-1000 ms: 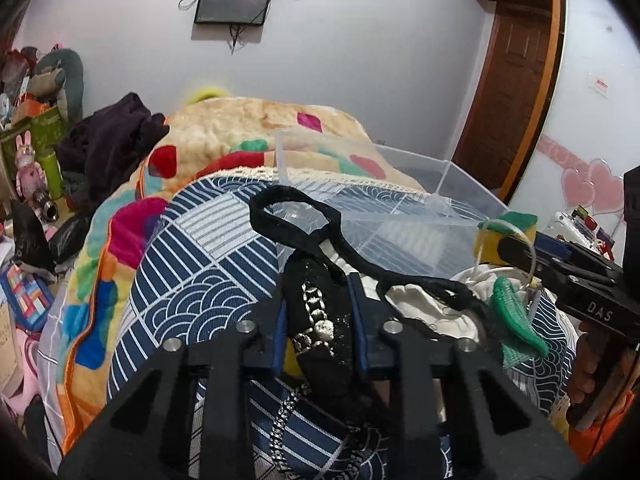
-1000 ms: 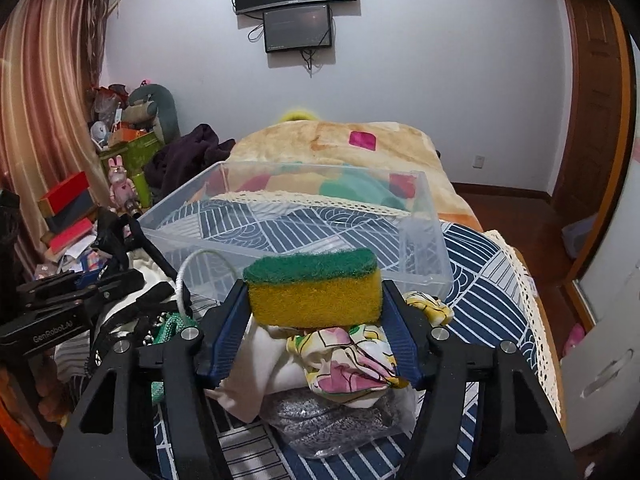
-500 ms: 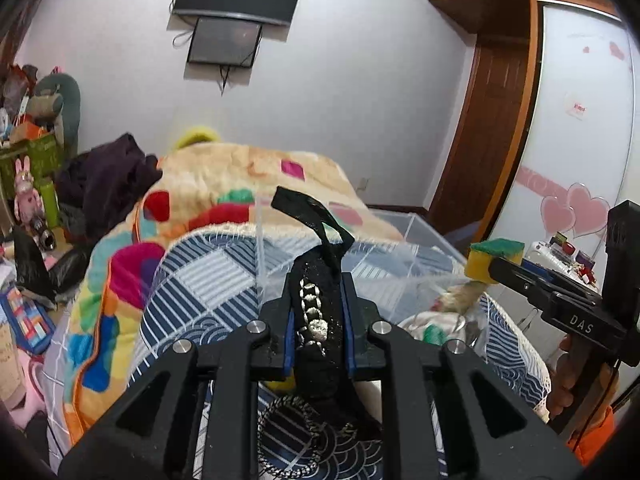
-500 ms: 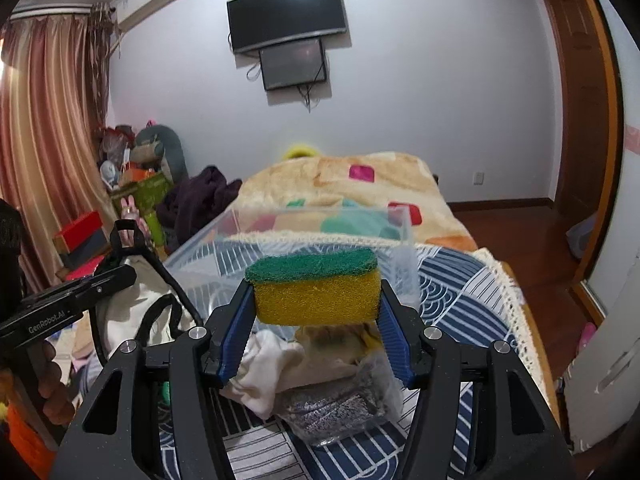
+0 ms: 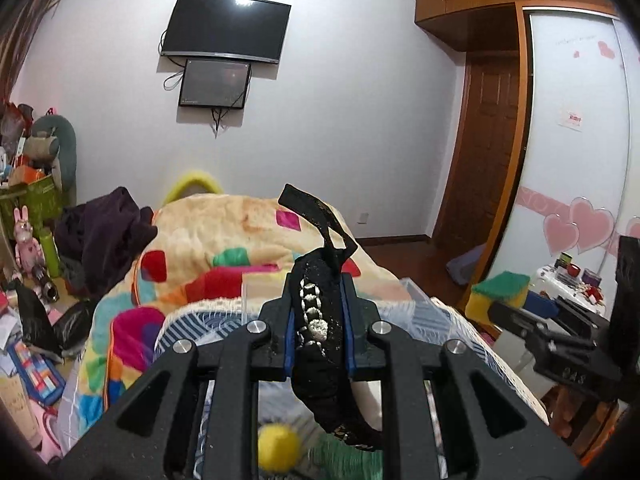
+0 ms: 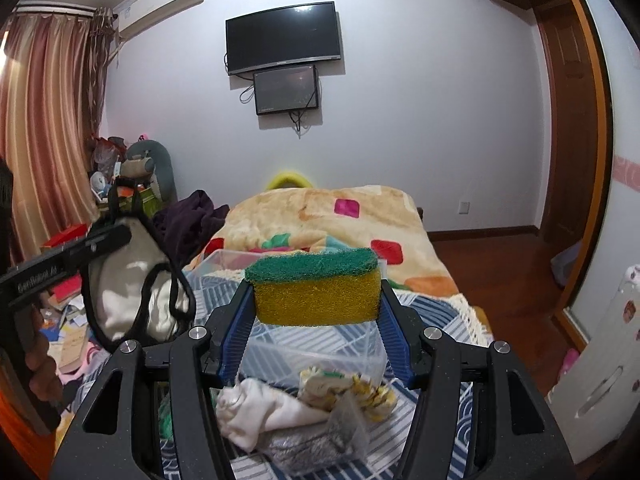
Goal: Organize soft objects
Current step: 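Drop the black bag into the clear box with the left tool while the right tool drops the sponge in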
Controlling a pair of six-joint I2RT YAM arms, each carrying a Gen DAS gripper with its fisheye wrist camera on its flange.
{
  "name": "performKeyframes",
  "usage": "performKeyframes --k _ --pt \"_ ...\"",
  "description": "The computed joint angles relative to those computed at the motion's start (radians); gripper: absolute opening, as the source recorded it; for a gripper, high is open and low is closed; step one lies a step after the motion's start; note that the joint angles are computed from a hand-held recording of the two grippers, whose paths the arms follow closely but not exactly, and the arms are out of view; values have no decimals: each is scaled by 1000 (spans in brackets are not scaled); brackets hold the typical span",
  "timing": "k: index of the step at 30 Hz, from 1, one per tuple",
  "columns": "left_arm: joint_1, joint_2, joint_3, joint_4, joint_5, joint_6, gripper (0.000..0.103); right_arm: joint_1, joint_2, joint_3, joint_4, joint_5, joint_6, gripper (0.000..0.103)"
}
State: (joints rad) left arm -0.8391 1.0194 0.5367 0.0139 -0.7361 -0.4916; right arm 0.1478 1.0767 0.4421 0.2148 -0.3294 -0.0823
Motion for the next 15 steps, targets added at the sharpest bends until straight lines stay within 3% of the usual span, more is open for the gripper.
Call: performKeyframes --k 9,15 --pt "130 261 120 123 47 50 18 20 164 66 54 27 28 55" --pt "215 422 206 89 142 0 18 46 300 134 34 57 32 55"
